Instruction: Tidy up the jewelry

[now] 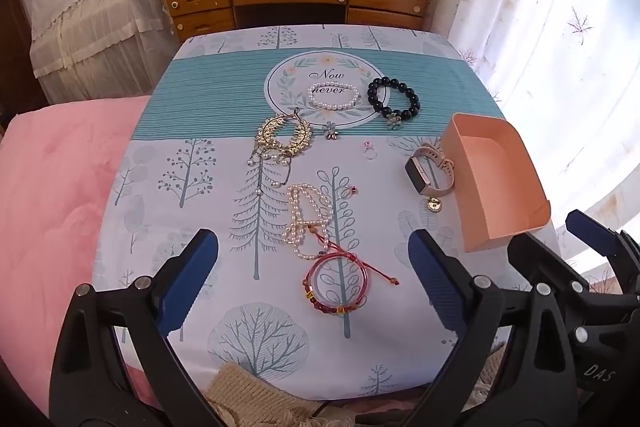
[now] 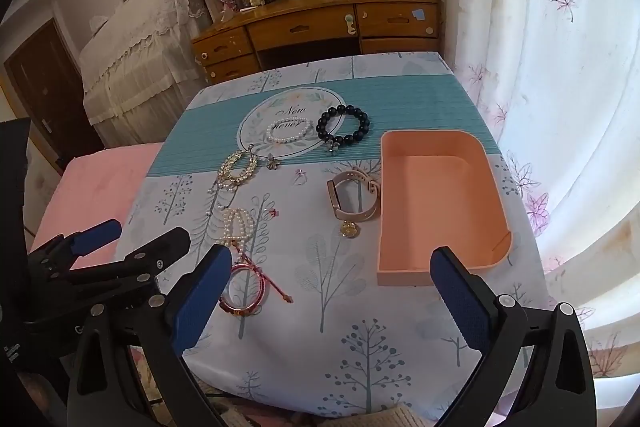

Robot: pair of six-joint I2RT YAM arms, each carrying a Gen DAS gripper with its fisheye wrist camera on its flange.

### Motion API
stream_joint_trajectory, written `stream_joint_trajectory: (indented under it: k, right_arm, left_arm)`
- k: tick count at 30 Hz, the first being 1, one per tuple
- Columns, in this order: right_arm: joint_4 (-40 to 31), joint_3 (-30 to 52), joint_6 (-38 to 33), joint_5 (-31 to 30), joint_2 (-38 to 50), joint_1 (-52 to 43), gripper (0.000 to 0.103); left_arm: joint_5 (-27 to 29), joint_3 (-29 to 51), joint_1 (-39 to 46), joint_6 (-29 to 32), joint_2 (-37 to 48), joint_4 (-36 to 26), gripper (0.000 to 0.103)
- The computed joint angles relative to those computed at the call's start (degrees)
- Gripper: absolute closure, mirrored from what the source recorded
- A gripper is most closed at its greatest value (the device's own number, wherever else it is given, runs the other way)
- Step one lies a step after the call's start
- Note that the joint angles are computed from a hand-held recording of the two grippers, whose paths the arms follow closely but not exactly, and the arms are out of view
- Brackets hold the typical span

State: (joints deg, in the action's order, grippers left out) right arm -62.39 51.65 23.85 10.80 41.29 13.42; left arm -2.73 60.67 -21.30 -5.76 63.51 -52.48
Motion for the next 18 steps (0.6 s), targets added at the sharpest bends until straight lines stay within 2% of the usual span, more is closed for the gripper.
stream_joint_trajectory:
  k: [13,18]
  right_arm:
    - [-0.5,0.7,-0.5,0.3,0.5,0.0,0.002]
    - [-1.0,1.3,-0.4,1.1,0.7,0.7,0.003]
  left_arm:
    - [-0.7,0.0,0.7,2.0,0.3,-0.4,0.008]
    - [-2.5,0.2,-1.2,1.0,0.8,-0.2,0.008]
